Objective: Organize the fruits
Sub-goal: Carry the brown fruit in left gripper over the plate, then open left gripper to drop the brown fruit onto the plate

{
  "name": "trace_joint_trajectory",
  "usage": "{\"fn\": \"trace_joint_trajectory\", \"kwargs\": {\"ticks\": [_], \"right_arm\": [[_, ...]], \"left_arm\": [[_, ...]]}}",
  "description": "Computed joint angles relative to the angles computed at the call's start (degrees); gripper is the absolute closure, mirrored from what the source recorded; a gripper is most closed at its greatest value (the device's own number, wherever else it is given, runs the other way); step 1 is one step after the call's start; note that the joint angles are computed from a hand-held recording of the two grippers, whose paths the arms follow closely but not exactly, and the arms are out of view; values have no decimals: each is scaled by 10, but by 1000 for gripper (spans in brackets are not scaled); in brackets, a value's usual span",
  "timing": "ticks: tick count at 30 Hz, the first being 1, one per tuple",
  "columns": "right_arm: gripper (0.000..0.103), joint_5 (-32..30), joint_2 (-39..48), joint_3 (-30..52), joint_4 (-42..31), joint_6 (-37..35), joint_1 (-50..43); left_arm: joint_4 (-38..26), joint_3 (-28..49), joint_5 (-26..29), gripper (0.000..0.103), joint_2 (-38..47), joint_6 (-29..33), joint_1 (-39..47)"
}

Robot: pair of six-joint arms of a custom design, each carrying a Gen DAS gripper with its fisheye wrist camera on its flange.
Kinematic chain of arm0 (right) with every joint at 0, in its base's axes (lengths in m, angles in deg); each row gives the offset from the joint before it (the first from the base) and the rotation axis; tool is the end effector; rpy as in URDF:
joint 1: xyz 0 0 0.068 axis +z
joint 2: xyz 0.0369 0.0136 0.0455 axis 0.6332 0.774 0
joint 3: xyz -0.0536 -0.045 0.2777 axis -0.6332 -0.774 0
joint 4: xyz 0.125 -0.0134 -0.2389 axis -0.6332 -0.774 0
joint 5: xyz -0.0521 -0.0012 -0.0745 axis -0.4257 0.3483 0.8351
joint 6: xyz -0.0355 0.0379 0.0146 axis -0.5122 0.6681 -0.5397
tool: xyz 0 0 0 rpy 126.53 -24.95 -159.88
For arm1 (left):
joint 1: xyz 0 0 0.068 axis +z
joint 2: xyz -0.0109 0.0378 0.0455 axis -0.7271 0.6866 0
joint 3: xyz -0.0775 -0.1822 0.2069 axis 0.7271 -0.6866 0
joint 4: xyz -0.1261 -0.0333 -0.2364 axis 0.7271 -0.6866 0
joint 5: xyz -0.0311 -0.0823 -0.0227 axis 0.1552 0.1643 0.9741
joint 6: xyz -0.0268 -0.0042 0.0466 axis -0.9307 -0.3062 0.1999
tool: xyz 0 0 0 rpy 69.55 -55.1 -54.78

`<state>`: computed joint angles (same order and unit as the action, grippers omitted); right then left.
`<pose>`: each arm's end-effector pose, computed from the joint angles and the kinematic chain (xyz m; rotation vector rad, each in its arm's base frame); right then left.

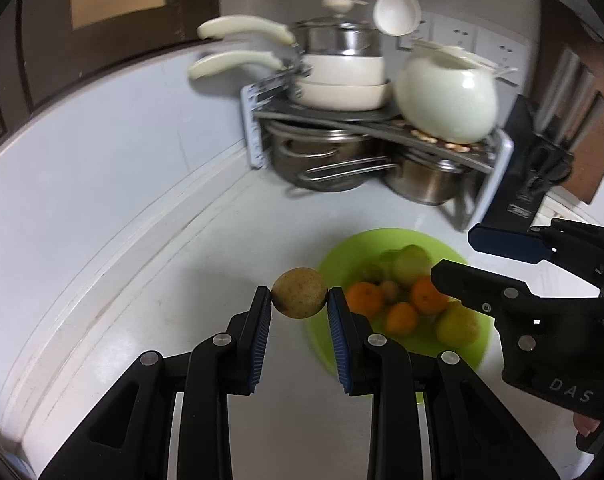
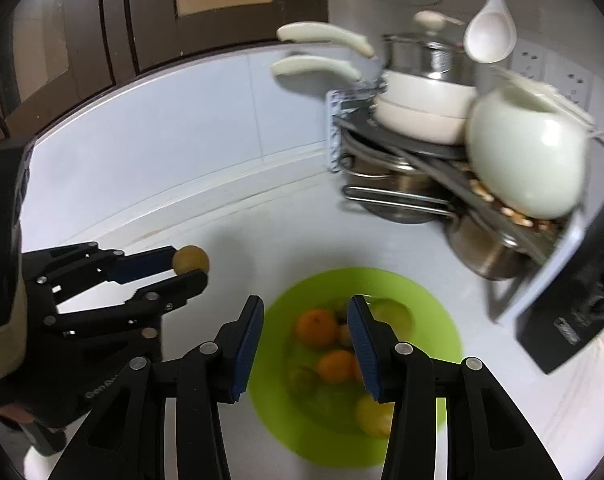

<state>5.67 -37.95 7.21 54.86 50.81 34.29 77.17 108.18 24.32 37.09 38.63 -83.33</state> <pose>0.1574 -0.0104 0.1511 0.0196 2.3802 0.0562 0.2114 -0.1547 0.1319 0.7016 2.2581 -0.2475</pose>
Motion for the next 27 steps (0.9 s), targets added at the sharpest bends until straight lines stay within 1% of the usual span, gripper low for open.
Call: {"fn": "trace_joint_trajectory", "kwargs": {"ticks": [2,4,7,12,15,20,24,27], "right_arm": [[58,-27,-52,-4,-46,-24,-43],[58,-48,-85,-5,-81,-47,-80],[58,-75,-116,-8,-115,-82,-137],[58,-139,-138,-11,-165,-156,-257],[58,-162,-139,-15,-182,-197,-313],[58,-201,-101,-22,-186,-267,-401],[58,-214,-77,-29,-180,-302,-441],[58,-224,-54,-38,-174,-333,-468]], "left_arm": [[-7,-3,-12,74,-14,-7,-28],[-10,-2,-24,74,-17,-16,-52],[-11,-1,-33,74,-17,-31,-85],[-4,12,-34,74,14,-55,-129],[-1,16,-39,74,30,-68,-151],[5,23,-33,74,69,-93,-178],[11,32,-41,74,112,-110,-199],[13,37,-35,74,140,-121,-203]]}}
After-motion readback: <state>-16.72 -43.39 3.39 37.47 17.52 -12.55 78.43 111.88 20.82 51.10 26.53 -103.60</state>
